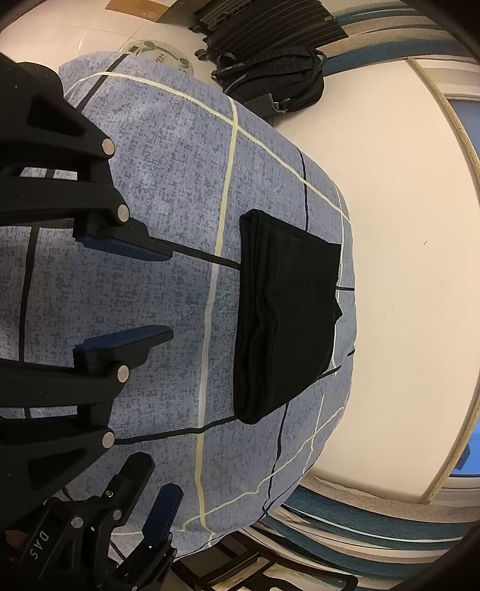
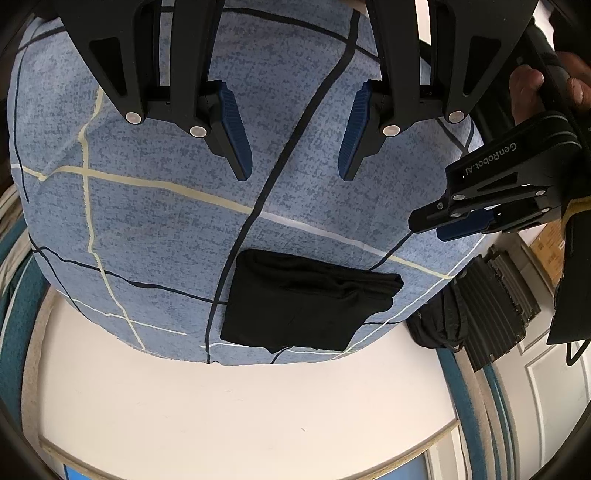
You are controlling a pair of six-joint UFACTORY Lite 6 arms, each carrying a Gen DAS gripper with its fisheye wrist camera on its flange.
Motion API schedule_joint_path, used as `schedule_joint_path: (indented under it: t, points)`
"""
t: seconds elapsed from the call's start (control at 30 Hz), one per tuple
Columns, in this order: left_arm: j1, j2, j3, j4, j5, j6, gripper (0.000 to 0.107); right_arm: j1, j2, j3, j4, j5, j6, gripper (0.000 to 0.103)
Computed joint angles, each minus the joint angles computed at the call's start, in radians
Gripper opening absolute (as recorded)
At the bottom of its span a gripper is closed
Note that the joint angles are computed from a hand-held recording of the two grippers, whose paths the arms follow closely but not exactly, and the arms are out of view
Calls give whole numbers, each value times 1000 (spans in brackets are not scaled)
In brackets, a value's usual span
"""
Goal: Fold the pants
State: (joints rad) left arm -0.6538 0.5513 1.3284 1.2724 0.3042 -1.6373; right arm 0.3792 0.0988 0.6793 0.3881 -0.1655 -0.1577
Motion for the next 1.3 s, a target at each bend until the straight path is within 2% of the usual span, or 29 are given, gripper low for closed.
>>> schedule_joint_path:
  t: [1.3]
  points:
    - [-10,-16,-13,-11,28,-5,39,23,-12,2,113,6,-108,50]
